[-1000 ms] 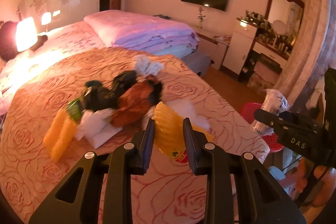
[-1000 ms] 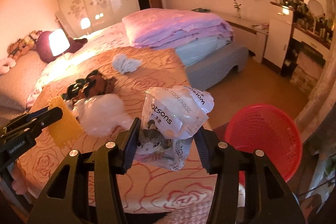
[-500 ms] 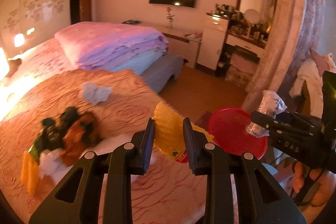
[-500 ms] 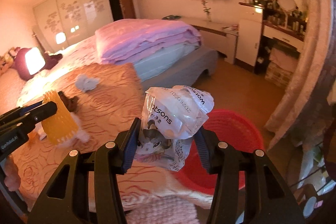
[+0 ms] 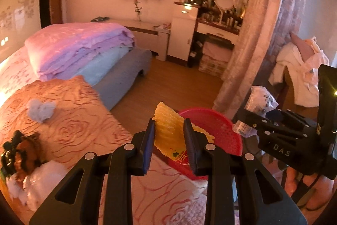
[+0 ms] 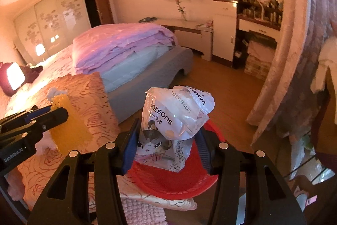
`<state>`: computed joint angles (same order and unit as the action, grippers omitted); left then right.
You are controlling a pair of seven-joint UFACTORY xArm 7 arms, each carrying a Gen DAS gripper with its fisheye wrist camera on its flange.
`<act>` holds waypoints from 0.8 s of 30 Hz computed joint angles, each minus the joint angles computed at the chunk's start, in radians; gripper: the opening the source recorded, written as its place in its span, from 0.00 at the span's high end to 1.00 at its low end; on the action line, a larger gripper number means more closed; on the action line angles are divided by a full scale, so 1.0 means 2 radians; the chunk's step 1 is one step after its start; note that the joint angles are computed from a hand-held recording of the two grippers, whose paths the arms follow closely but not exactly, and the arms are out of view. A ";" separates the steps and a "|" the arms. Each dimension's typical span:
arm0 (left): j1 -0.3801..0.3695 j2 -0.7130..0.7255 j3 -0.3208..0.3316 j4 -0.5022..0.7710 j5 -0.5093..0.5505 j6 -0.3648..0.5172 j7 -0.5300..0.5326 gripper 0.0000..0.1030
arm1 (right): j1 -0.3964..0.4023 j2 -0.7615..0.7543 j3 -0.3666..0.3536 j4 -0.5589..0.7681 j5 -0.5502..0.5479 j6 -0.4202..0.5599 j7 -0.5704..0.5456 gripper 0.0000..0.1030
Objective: Collect trash
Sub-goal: 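Carry both items to the red wastebasket and open both tools to drop them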
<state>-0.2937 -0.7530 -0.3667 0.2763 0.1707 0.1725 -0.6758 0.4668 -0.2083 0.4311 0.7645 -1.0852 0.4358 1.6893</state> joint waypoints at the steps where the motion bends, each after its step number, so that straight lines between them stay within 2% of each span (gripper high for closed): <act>1: 0.002 0.013 -0.003 0.006 0.002 -0.005 0.001 0.74 | -0.001 0.000 -0.002 -0.004 0.000 -0.002 0.003 0.53; 7: 0.027 0.092 -0.025 0.038 0.017 -0.029 0.000 0.74 | -0.010 -0.001 -0.009 -0.022 0.007 -0.013 0.009 0.53; 15: 0.044 0.178 -0.039 0.064 0.041 -0.051 -0.003 0.74 | -0.016 0.021 -0.023 -0.030 0.029 -0.025 -0.003 0.52; 18: 0.042 0.203 -0.035 0.072 0.047 -0.056 -0.004 0.74 | -0.015 0.029 -0.028 -0.031 0.034 -0.028 -0.005 0.49; 24: 0.025 0.229 -0.018 0.076 0.050 -0.064 0.005 0.63 | -0.014 0.038 -0.038 -0.034 0.036 -0.037 -0.003 0.42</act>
